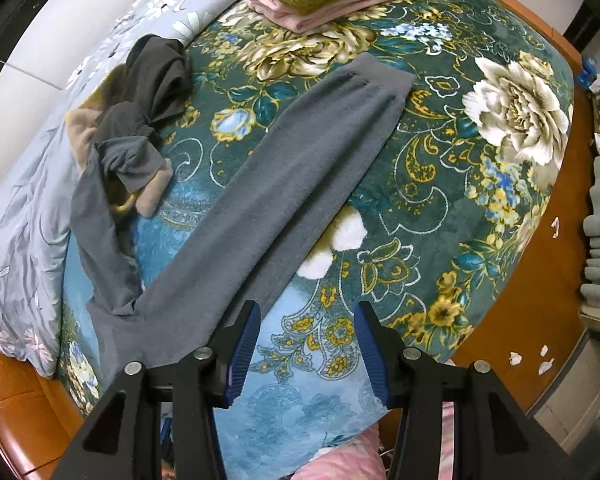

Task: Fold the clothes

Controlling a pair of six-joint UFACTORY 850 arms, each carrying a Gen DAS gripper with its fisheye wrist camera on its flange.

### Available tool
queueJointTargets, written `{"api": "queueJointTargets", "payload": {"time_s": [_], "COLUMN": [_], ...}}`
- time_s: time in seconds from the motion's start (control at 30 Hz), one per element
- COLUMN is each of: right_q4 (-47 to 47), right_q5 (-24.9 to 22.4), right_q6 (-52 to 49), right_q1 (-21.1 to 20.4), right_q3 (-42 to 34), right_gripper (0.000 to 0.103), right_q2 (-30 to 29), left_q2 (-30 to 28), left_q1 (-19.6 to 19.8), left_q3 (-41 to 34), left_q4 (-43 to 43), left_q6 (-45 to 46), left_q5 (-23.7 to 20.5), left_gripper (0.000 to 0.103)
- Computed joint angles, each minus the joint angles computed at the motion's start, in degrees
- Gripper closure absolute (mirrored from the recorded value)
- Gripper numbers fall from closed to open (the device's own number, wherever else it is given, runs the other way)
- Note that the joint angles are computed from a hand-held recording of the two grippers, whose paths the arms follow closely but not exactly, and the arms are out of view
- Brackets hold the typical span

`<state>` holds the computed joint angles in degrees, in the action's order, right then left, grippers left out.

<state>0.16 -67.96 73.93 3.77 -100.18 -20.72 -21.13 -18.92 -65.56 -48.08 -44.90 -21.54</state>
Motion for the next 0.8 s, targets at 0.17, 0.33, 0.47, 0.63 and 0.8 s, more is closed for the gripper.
{"api": "queueJointTargets", "payload": {"time_s": [0.17,0.33,0.47,0.63,0.8], "right_q4": [-0.06,0.32,0.79,2.57,2.91], "right_q5": [0.39,2.23,3.36,6.66,11.76], "right_q6": [0.05,0.89,-0.23,-0.66,-1.39], "right_q1": [-0.05,-0.14,-0.19,-1.27,-4.82], "right_q3": [-0.07,0.30,1.07,6.32,13.39], "right_gripper": [0.051,0.051,0.051,0.051,0.051], "right_q2": [-0.04,0.06,0.25,2.33,5.87], "left_q2": [0.09,7.46,12.37,12.43,9.79], "left_q1": [-0.14,0.03,1.98,3.81,3.20], "left_q3": [-2.73,-0.11,5.22,7.20,2.06], "left_q4": [9.33,29.42,35.30,30.27,35.39], "left_q6": [-9.63,-26.72,-33.79,-33.16,-37.44], "left_q5": [-0.15,-1.49,-7.68,-8.73,-12.67], "left_gripper": [0.093,0.094,0.094,0.094,0.093]}}
